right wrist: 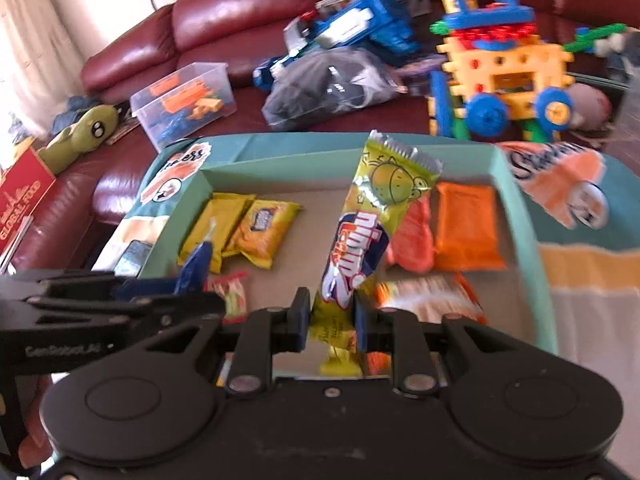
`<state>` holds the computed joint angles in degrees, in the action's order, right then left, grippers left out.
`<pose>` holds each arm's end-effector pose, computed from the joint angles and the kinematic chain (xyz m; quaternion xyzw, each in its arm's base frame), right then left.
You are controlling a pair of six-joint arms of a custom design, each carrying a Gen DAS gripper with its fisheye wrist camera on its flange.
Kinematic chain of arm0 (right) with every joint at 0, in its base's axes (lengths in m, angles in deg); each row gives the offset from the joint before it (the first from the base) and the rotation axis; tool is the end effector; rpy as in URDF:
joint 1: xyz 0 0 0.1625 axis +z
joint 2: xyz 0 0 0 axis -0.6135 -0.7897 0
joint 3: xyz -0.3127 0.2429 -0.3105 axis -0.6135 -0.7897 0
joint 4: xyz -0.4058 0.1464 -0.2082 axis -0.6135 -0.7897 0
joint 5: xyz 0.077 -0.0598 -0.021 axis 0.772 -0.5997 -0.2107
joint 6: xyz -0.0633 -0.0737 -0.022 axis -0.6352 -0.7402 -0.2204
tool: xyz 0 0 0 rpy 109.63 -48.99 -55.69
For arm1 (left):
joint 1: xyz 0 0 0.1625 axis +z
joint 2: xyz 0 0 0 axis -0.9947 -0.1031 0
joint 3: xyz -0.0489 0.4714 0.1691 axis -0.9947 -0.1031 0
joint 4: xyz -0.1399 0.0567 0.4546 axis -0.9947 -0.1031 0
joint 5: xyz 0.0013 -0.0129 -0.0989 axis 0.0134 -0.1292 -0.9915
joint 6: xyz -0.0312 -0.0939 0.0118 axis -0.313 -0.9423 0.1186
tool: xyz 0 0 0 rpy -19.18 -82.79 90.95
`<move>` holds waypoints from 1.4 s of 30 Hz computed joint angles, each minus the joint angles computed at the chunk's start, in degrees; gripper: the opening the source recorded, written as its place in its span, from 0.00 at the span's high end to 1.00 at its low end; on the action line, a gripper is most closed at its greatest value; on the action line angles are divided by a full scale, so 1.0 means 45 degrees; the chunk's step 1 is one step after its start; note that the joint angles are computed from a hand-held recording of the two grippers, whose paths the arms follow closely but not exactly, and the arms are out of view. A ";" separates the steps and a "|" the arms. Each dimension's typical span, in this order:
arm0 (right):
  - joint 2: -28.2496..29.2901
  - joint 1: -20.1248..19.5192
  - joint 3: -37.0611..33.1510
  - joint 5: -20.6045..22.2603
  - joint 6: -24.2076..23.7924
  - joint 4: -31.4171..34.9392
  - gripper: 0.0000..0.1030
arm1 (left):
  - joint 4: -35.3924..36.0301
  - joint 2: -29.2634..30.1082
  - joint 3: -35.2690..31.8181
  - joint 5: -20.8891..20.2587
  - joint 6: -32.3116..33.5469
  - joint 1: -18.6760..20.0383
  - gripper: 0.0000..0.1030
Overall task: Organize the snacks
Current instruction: 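Carry both packets into the teal box and open both tools to release them, then grasp the clear tube candy with the right tool while the left tool grasps the orange crinkled packet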
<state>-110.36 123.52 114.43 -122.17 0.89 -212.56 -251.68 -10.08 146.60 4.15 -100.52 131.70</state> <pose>0.0488 -0.6904 0.3985 0.1168 -0.9191 0.2900 0.2400 -0.4195 -0.7275 -0.0200 0.2213 0.9330 -0.2419 0.1481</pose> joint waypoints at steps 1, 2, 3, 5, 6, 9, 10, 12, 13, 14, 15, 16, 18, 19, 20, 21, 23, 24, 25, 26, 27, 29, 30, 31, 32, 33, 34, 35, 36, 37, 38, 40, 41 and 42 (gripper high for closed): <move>0.0249 0.0005 -0.0354 0.0045 -0.0019 0.0210 0.79 | 0.0136 0.0165 -0.0323 0.0049 -0.0003 0.0093 0.67; 0.0468 0.0008 -0.0655 0.0090 -0.0019 0.0366 0.79 | 0.0288 0.0350 -0.0663 0.0133 0.0001 0.0171 0.67; 0.0705 -0.0003 -0.1023 0.0166 0.0024 0.0609 0.79 | 0.0426 0.0520 -0.0960 0.0235 0.0020 0.0239 0.67; 0.1163 -0.0023 -0.1716 0.0294 0.0134 0.1067 0.79 | 0.0709 0.0905 -0.1601 0.0366 0.0034 0.0391 0.67; 0.1301 -0.0061 -0.1903 0.0355 0.0149 0.1190 0.79 | 0.0800 0.1055 -0.1845 0.0388 0.0035 0.0463 0.67; 0.1814 -0.0137 -0.2604 0.0467 0.0187 0.1608 0.79 | 0.1037 0.1475 -0.2511 0.0498 -0.0049 0.0668 0.67; 0.2002 -0.0128 -0.2822 0.0372 0.0157 0.1691 0.79 | 0.1024 0.1558 -0.2613 0.0525 -0.0022 0.0727 0.67; 0.2280 -0.0149 -0.3181 0.0330 0.0047 0.1914 0.78 | 0.0826 0.1701 -0.2765 0.0795 0.0167 0.0757 0.63; 0.2388 -0.0155 -0.3334 0.0351 0.0027 0.2013 0.74 | 0.0672 0.1740 -0.2771 0.1096 0.0216 0.0732 0.53; 0.2468 -0.0152 -0.3425 0.0334 0.0086 0.1943 0.72 | 0.0591 0.1736 -0.2745 0.1360 0.0193 0.0710 0.40; 0.2531 -0.0147 -0.3515 0.0274 0.0165 0.1892 0.64 | 0.0471 0.1715 -0.2702 0.1556 0.0172 0.0708 0.28; 0.2550 -0.0154 -0.3531 0.0254 0.0245 0.1752 0.44 | 0.0243 0.1648 -0.2567 0.1599 0.0164 0.0723 0.08; 0.2553 -0.0238 -0.3525 0.0520 0.0479 0.1408 0.10 | -0.0374 0.1498 -0.2217 0.1675 0.0035 0.0721 0.02; 0.2488 -0.0249 -0.3347 0.0589 0.0405 0.1030 0.06 | -0.0468 0.1391 -0.2059 0.1594 -0.0017 0.0726 0.02; 0.2422 -0.0250 -0.3191 0.0576 0.0303 0.0745 0.05 | -0.0536 0.1323 -0.1957 0.1487 -0.0073 0.0738 0.01; 0.2381 -0.0255 -0.3127 0.0563 0.0270 0.0700 0.05 | -0.0600 0.1274 -0.1874 0.1404 -0.0177 0.0748 0.01; 0.2298 -0.0288 -0.3029 0.0558 0.0462 0.0713 0.02 | -0.0634 0.1184 -0.1732 0.1271 -0.0343 0.0750 0.00; 0.2241 -0.0295 -0.2949 0.0506 0.0595 0.0666 0.01 | -0.0659 0.1139 -0.1658 0.1153 -0.0399 0.0752 0.00; 0.2185 -0.0297 -0.2853 0.0441 0.0687 0.0595 0.00 | -0.0658 0.1095 -0.1578 0.1047 -0.0465 0.0749 0.00; 0.2135 -0.0292 -0.2784 0.0371 0.0729 0.0541 0.00 | -0.0667 0.1053 -0.1488 0.0988 -0.0520 0.0736 0.00; 0.2070 -0.0283 -0.2672 0.0272 0.0780 0.0467 0.00 | -0.0670 0.0998 -0.1379 0.0924 -0.0576 0.0712 0.00; 0.1966 -0.0259 -0.2584 0.0165 0.0966 0.0580 0.00 | -0.0692 0.0868 -0.1136 0.0791 -0.0605 0.0643 0.00; 0.1878 -0.0252 -0.2488 0.0125 0.1059 0.0622 0.00 | -0.0741 0.0795 -0.0994 0.0747 -0.0592 0.0598 0.00; 0.1765 -0.0235 -0.2342 0.0095 0.1106 0.0582 0.00 | -0.0779 0.0706 -0.0829 0.0722 -0.0581 0.0536 0.00; 0.1686 -0.0212 -0.2238 0.0078 0.1105 0.0527 0.00 | -0.0834 0.0621 -0.0672 0.0716 -0.0559 0.0476 0.00; 0.1579 -0.0176 -0.2092 0.0039 0.1099 0.0443 0.00 | -0.0881 0.0545 -0.0539 0.0726 -0.0553 0.0420 0.00; 0.1473 -0.0140 -0.1959 0.0002 0.1120 0.0389 0.00 | -0.0952 0.0431 -0.0341 0.0734 -0.0582 0.0350 0.00; 0.1318 -0.0115 -0.1776 -0.0009 0.1160 0.0328 0.00 | -0.1022 0.0325 -0.0159 0.0722 -0.0637 0.0293 0.00; 0.1188 -0.0075 -0.1622 -0.0035 0.1206 0.0270 0.00 | -0.1098 0.0211 0.0041 0.0705 -0.0699 0.0232 0.00; 0.1034 -0.0034 -0.1430 -0.0070 0.1232 0.0189 0.00 | -0.1145 0.0063 0.0281 0.0698 -0.0769 0.0154 0.00; 0.0900 0.0002 -0.1276 -0.0096 0.1237 0.0139 0.00 | -0.1202 -0.0062 0.0506 0.0717 -0.0818 0.0076 0.00; 0.0551 0.0091 -0.0866 -0.0155 0.1220 -0.0009 0.00 | -0.1261 -0.0347 0.0989 0.0779 -0.0898 -0.0102 0.00; 0.0351 0.0127 -0.0630 -0.0161 0.1265 -0.0075 0.00 | -0.1318 -0.0485 0.1243 0.0792 -0.0902 -0.0186 0.00; 0.0188 0.0153 -0.0454 -0.0172 0.1328 -0.0082 0.00 | -0.1373 -0.0639 0.1528 0.0827 -0.0911 -0.0281 0.00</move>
<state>-109.52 124.21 112.39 -122.94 6.86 -212.93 -257.86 -12.96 153.48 7.87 -104.63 130.44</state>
